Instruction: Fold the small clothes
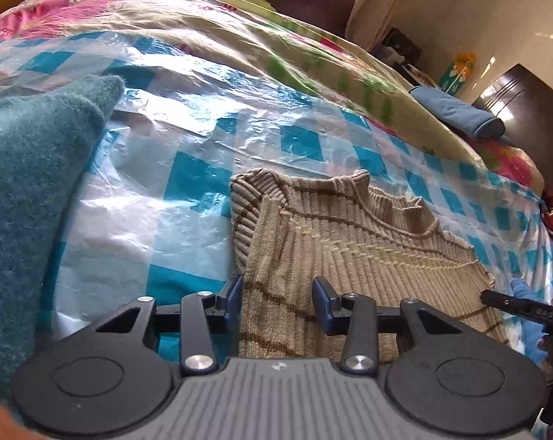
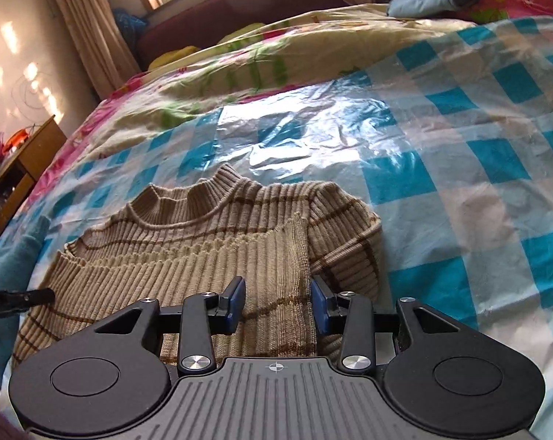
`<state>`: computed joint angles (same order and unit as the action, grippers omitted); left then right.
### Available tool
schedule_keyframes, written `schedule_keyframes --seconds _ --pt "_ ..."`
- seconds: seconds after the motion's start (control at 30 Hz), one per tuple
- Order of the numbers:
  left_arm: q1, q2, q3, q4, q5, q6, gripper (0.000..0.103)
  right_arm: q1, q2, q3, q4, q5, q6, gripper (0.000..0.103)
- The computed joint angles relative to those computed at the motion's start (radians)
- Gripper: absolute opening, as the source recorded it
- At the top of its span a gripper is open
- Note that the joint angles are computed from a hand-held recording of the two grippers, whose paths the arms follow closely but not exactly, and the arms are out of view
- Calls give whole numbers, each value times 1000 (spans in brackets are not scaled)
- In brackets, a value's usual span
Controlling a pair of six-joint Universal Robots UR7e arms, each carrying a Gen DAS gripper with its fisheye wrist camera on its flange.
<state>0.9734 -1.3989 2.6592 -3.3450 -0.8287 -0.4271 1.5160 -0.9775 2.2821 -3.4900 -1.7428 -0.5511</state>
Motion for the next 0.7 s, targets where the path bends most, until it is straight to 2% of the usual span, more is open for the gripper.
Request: schedule_keyframes --seconds 0.1,0.17,0.23,0.33,0.53,0.6,0.7 --pt "-7 -1 -10 31 15 -4 29 16 27 -32 14 -48 1 29" --pt "-13 -3 -11 49 27 1 19 25 39 -41 -1 -69 7 7" --pt "-20 -6 -3 32 26 18 16 26 32 -39 -3 -63 29 6" --pt "-30 -28 12 -1 26 19 13 26 4 -10 -51 -12 29 6" --pt "-49 -58 30 -86 59 26 11 31 -54 -10 -111 74 77 4" --pt "-32 -41 24 -111 60 22 11 23 -47 -31 -113 74 114 4" --pt "9 12 12 -122 55 8 11 9 12 -65 -120 -8 122 4"
